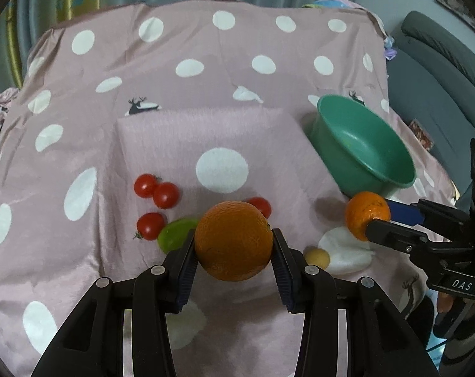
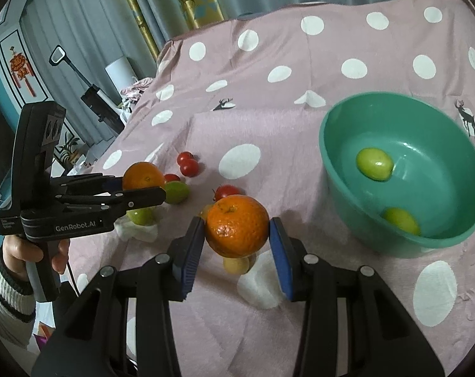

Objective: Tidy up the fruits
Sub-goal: 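Grasp an orange with the right gripper while the left gripper grasps another orange, then carry both oranges over the teal bowl and release them inside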

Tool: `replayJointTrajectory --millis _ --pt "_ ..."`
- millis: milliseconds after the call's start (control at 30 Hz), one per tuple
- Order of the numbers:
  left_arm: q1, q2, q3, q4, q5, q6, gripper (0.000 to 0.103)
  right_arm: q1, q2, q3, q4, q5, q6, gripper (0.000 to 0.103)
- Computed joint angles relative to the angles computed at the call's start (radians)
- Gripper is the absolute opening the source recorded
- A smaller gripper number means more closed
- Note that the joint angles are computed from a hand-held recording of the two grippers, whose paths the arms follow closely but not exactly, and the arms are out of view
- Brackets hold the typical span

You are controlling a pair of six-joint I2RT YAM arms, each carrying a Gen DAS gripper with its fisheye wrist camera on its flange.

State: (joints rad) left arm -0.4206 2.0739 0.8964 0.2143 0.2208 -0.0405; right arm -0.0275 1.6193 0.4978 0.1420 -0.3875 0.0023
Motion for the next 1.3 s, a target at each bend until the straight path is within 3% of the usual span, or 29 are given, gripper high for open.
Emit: replayJointTrajectory --millis 433,767,1300 --pt "-0.053 -0.051 0.0 0.003 -0.041 -0.025 0.044 -0.084 -0.131 -0.03 -0.055 -0.026 -0.041 0.043" --pt "-0.106 -0.047 0.059 -0.025 -0.068 -0.017 0.044 -0.163 -0.15 -0.029 -0.058 -0.04 -0.057 0.043" --pt "-0.219 0.077 0.307 -0.108 -0.038 0.011 0.044 -0.32 -0.117 -0.031 -0.005 -0.032 -0.08 0.043"
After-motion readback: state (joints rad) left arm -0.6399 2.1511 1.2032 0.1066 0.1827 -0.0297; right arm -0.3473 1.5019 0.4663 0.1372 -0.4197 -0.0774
